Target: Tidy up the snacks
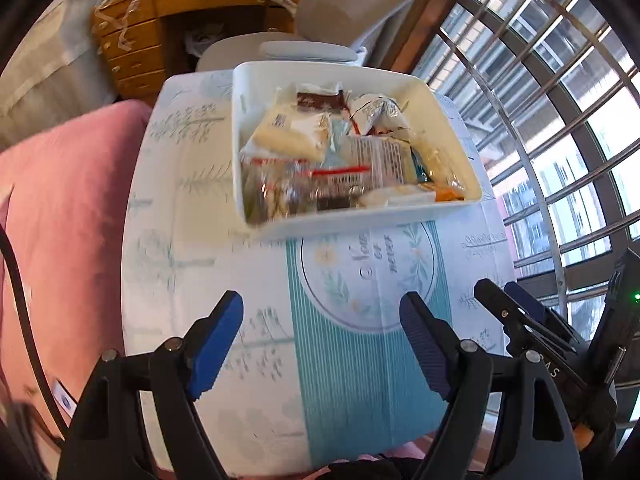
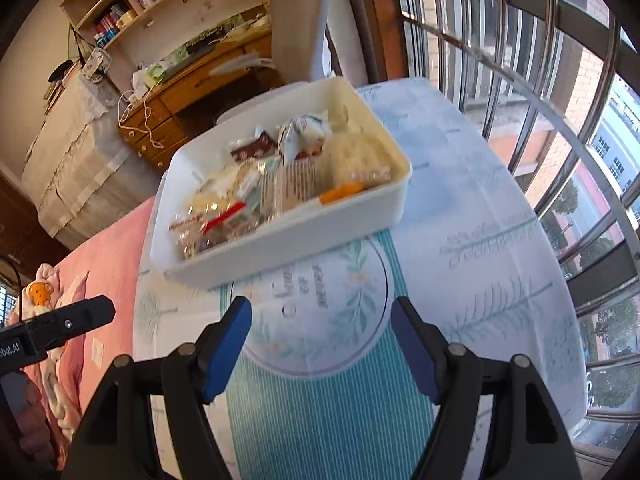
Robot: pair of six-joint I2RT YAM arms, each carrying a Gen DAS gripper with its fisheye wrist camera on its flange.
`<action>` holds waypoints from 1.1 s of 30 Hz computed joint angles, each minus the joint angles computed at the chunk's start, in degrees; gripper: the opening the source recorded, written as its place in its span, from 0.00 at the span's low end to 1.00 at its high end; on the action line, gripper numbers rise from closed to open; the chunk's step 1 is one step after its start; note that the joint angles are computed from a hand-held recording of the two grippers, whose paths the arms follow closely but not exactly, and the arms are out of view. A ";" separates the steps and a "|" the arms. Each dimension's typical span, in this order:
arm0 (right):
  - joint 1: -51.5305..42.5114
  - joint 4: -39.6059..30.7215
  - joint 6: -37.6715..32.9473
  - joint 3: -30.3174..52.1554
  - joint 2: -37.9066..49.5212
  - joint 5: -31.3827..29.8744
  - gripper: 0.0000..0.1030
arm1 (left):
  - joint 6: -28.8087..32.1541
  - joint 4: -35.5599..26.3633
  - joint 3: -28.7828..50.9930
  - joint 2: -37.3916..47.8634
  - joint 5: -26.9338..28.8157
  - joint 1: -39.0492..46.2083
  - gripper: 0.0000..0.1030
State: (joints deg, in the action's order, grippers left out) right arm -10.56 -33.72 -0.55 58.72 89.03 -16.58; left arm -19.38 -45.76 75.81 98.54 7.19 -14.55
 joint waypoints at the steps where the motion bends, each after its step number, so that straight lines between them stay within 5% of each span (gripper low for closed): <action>1: -0.63 -0.58 -0.93 -0.97 -1.06 -0.84 0.71 | -2.76 0.97 -2.62 -2.35 -1.71 -1.11 0.77; 6: -3.86 -6.83 -9.56 -2.00 -6.14 -2.62 0.73 | -13.40 2.81 -10.37 -11.94 -7.31 -6.75 0.78; 10: -8.55 -14.49 -17.63 -0.19 -10.86 -2.66 0.78 | -17.82 -2.09 -9.89 -16.40 -13.83 -13.94 0.78; 21: -21.15 -38.38 -33.45 11.65 -18.71 -7.19 0.79 | -31.58 -19.54 2.07 -18.27 -30.04 -33.49 0.93; 25: -25.54 -42.10 -40.29 10.92 -25.88 -9.01 0.81 | -36.36 -24.10 5.17 -17.18 -32.07 -37.72 0.98; 30: -32.97 -46.87 -49.06 11.45 -28.34 -15.86 1.00 | -44.74 -29.12 7.30 -17.07 -39.22 -43.63 0.99; 33: -34.38 -47.33 -50.42 11.32 -27.74 -17.13 1.00 | -48.74 -32.79 9.26 -15.52 -42.77 -46.91 0.99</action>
